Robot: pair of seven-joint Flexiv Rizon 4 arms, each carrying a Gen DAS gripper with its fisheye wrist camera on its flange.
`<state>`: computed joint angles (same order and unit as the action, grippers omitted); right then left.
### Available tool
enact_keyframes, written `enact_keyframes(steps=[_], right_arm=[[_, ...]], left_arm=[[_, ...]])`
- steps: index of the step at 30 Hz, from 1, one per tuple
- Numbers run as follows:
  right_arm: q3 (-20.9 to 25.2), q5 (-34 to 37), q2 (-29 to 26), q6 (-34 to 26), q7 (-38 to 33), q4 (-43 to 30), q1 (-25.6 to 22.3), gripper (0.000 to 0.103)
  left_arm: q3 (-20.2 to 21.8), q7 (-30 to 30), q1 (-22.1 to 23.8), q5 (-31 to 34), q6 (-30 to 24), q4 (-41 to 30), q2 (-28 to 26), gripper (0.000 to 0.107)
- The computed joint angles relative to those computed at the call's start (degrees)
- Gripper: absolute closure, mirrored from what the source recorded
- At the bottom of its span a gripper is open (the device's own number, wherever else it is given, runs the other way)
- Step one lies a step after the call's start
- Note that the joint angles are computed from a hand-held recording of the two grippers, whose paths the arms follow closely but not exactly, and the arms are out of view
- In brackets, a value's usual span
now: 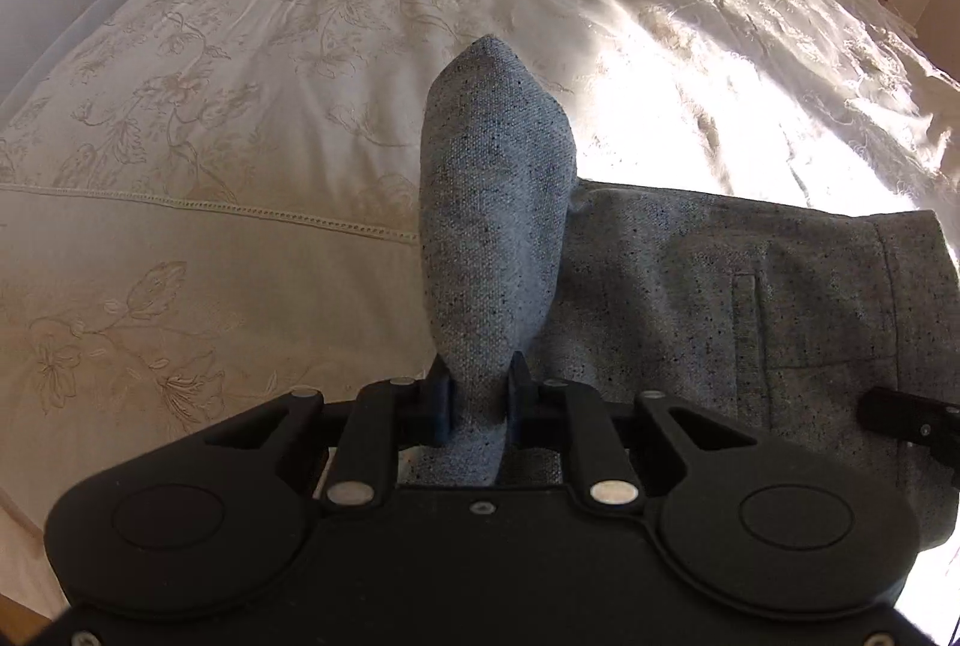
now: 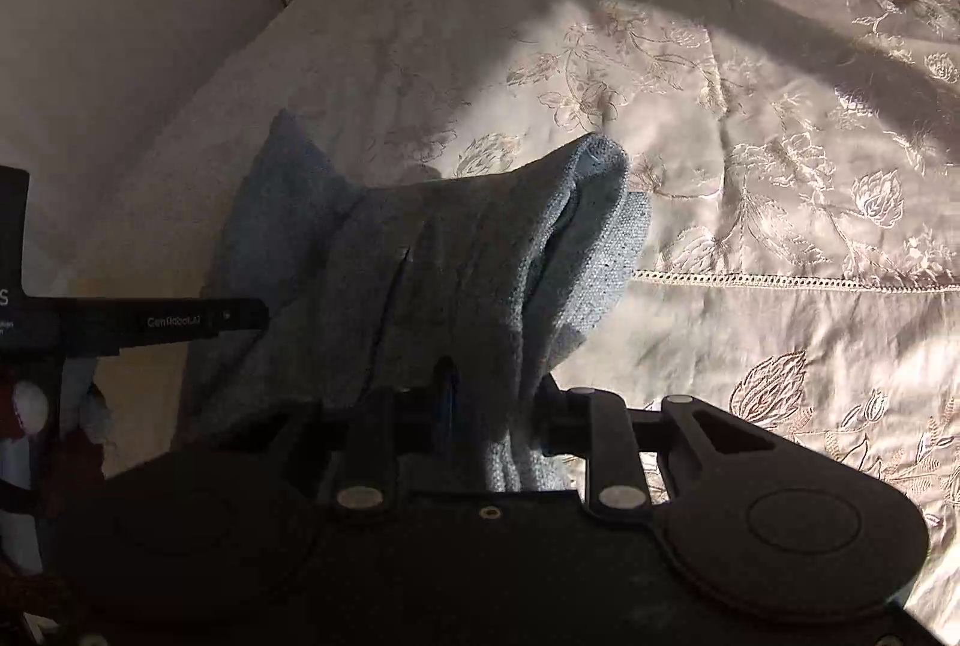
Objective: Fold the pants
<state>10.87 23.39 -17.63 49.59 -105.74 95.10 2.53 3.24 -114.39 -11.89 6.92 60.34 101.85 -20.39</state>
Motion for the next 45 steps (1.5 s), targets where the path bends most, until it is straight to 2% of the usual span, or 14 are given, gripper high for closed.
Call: enact_keyframes(steps=[6, 12, 14, 16, 17, 19, 25, 29, 35, 38, 40, 41, 43, 45], right_arm=[[-0.71, -2.67, -7.86, -1.56, 2.51, -13.30, 1.28, 0.077], [-0.96, -6.99, -20.11, -6.36, 9.34, -31.49, 2.62, 0.076], [-4.57, -12.76, -24.79, -7.69, 15.10, -35.69, 5.42, 0.061], [-11.85, -23.67, -28.97, -13.17, 26.08, -38.63, 10.19, 0.057], [-13.79, -27.05, -30.36, -14.97, 28.64, -39.39, 11.35, 0.055], [-12.97, -28.23, -29.99, -14.10, 30.79, -37.98, 10.74, 0.055], [-7.29, -27.80, -24.02, -6.92, 33.03, -28.69, 8.74, 0.057], [-5.56, -28.59, -20.17, -7.30, 33.74, -24.09, 9.93, 0.057], [-5.42, -31.05, -14.27, -0.02, 34.81, -14.62, 11.38, 0.056], [-4.09, -30.69, -12.94, 2.55, 32.56, -12.95, 10.56, 0.055], [-1.70, -27.74, -12.54, 3.15, 28.59, -13.40, 8.73, 0.055], [-0.71, -26.15, -12.55, 2.38, 26.71, -14.13, 7.94, 0.055], [1.58, -21.97, -12.91, -3.36, 22.34, -17.64, 6.02, 0.053], [0.53, -21.68, -11.63, -2.13, 20.82, -16.41, 6.65, 0.053]], left_arm=[[-1.53, 6.30, 3.92, -4.82, -1.54, -9.18, -4.16, 0.085], [-1.88, 12.12, 6.90, -9.10, -5.87, -24.17, -13.93, 0.081], [-0.14, 11.88, 6.53, -8.59, -10.05, -29.58, -17.57, 0.069], [3.44, 8.82, 4.98, -5.34, -16.17, -35.15, -21.10, 0.072], [4.30, 7.74, 4.75, -4.19, -18.18, -36.66, -22.21, 0.075], [4.13, 7.11, 5.35, -3.47, -19.67, -36.56, -22.64, 0.075], [2.11, 10.45, 5.52, -2.41, -14.22, -28.94, -18.42, 0.073], [1.81, 10.45, 3.95, -1.72, -11.25, -24.02, -14.85, 0.053], [0.45, 11.24, 3.02, -3.29, -9.24, -19.68, -10.90, 0.052], [1.01, 9.18, 1.87, -2.87, -10.91, -19.87, -10.01, 0.052], [1.10, 7.21, 1.43, -2.87, -11.44, -19.63, -9.44, 0.052], [1.24, 5.58, 1.02, -2.85, -11.78, -19.43, -9.00, 0.052], [2.04, 1.86, -0.12, -1.61, -12.46, -19.51, -8.17, 0.052], [2.74, -1.45, -1.28, 0.56, -13.31, -20.00, -7.35, 0.045]])
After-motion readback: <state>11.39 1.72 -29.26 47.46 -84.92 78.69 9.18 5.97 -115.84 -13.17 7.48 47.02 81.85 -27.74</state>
